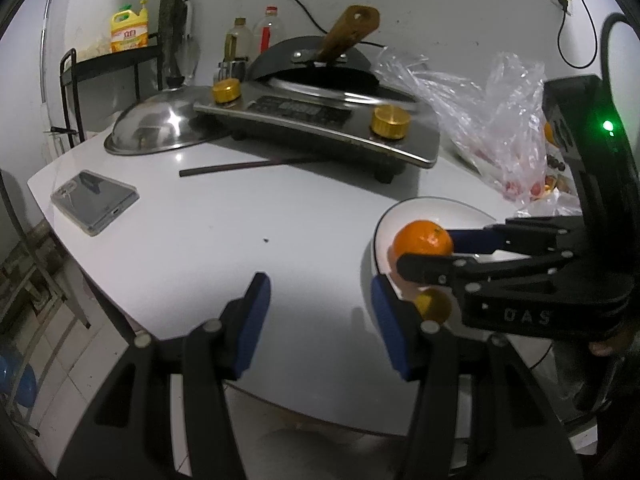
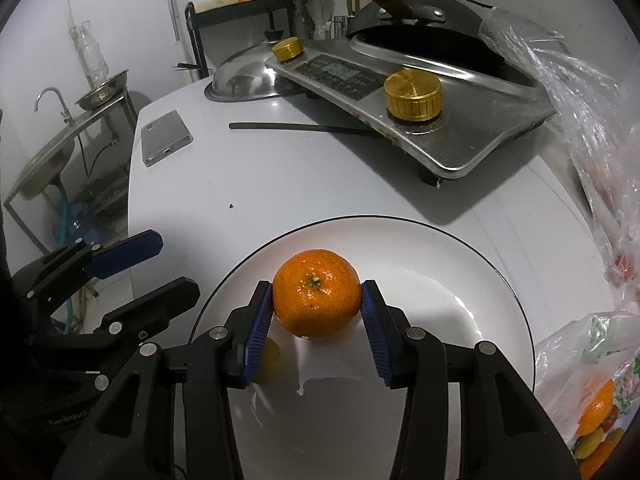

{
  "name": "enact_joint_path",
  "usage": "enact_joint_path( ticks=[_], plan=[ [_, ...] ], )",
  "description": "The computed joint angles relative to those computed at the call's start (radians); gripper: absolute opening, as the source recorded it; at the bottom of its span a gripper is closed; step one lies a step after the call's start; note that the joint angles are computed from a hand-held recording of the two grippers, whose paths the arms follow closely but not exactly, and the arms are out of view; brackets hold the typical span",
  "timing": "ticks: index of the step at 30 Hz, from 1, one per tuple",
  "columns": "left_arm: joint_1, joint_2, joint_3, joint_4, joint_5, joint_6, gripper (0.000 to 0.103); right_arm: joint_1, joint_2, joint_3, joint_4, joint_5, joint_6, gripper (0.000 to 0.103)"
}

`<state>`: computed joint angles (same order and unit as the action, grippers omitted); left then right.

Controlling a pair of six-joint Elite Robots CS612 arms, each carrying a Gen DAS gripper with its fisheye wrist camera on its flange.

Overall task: Organize fruits
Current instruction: 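Open the left gripper onto the plate while the right gripper lowers and releases the orange, then move both open grippers back over the fruit on the bag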

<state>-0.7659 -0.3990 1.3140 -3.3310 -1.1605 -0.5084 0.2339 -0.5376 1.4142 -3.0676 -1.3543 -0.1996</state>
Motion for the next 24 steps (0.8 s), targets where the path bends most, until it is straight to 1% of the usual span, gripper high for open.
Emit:
enact_joint_path(
  ticks=[4,7,15,16,17,18,24],
  plan=[
    [-0.003,-0.006,0.008,-0.003,0.009,0.003,0.054,-0.001,-0.004,0.007,-0.015,0.004,0.008,0.049],
    [-0.007,-0.012,0.015,-0.011,0.02,0.007,0.055,-0.003,-0.01,0.017,-0.035,0.007,0.014,0.056],
    [-0.024,-0.031,0.035,-0.024,0.042,0.027,0.056,-0.01,-0.04,0.062,-0.08,0.012,0.015,0.056],
    [-0.027,-0.034,0.038,-0.026,0.046,0.029,0.057,-0.011,-0.045,0.07,-0.089,0.012,0.016,0.056],
    [-0.03,-0.037,0.04,-0.029,0.051,0.031,0.061,-0.012,-0.05,0.078,-0.098,0.012,0.017,0.056],
    [-0.033,-0.04,0.043,-0.033,0.056,0.032,0.062,-0.013,-0.056,0.088,-0.108,0.014,0.019,0.056],
    [-0.052,-0.058,0.058,-0.049,0.078,0.053,0.063,-0.025,-0.088,0.144,-0.165,0.016,0.025,0.056]
  ],
)
